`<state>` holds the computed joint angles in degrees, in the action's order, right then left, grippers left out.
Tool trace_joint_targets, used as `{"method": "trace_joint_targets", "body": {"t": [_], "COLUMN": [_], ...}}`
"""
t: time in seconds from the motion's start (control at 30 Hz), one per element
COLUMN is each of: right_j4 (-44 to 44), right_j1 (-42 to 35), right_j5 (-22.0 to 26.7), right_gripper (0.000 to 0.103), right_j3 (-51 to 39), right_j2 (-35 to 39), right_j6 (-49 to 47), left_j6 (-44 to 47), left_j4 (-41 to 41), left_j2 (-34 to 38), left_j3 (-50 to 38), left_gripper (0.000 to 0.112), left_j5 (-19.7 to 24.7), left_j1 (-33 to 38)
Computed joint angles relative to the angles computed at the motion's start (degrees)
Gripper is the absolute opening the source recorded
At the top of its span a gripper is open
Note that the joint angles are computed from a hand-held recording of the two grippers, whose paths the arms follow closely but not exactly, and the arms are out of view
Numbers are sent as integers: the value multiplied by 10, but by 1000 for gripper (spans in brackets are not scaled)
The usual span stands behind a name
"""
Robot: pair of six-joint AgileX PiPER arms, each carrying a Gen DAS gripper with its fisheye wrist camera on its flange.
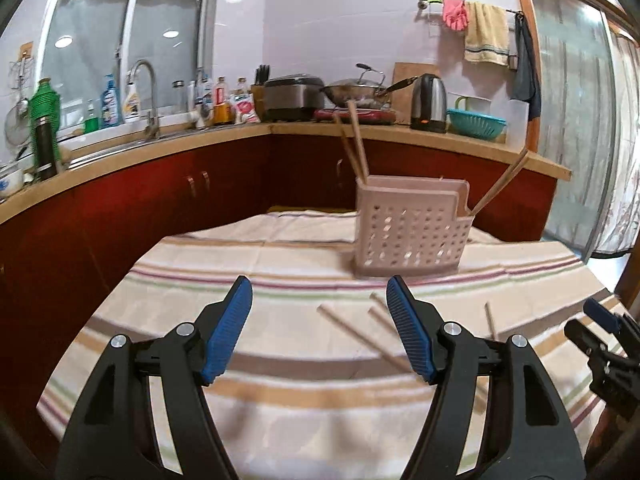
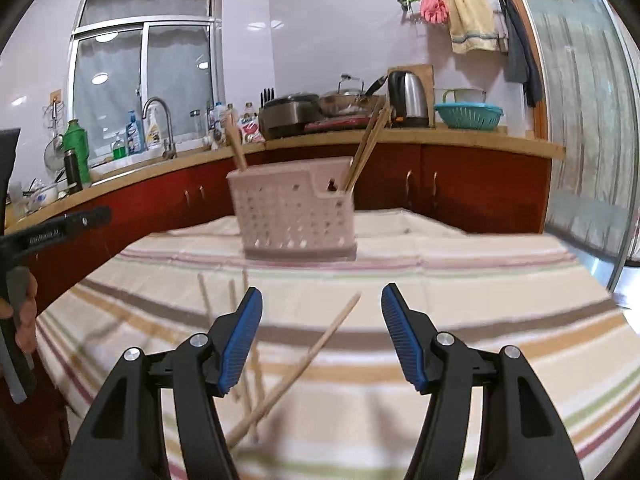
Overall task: Organize utensils
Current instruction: 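Move the left tool back toward loose chopsticks while the right tool grasps one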
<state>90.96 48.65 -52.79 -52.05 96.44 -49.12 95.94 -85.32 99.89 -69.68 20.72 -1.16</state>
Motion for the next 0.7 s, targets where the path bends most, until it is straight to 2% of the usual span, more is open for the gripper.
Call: {"method": "trace_joint_targets", "body": {"t": [0.23,0.53,0.7], "right_j4": [-9,51,83], "right_j1": [44,59,51], "right_j5": [33,62,53], "right_gripper": [64,66,66], "right_j3": [5,-46,-19], "right_j2": [48,117,97], "right_j6": [69,-4,4], "left_j6": [69,88,79], "left_j4": [-55,-66,-60], "left_j2": [-35,-52,-50], "left_j3": [77,117,119], "left_gripper": [68,68,68], "left_j5": [16,34,38], "left_j1": [46,72,70]}}
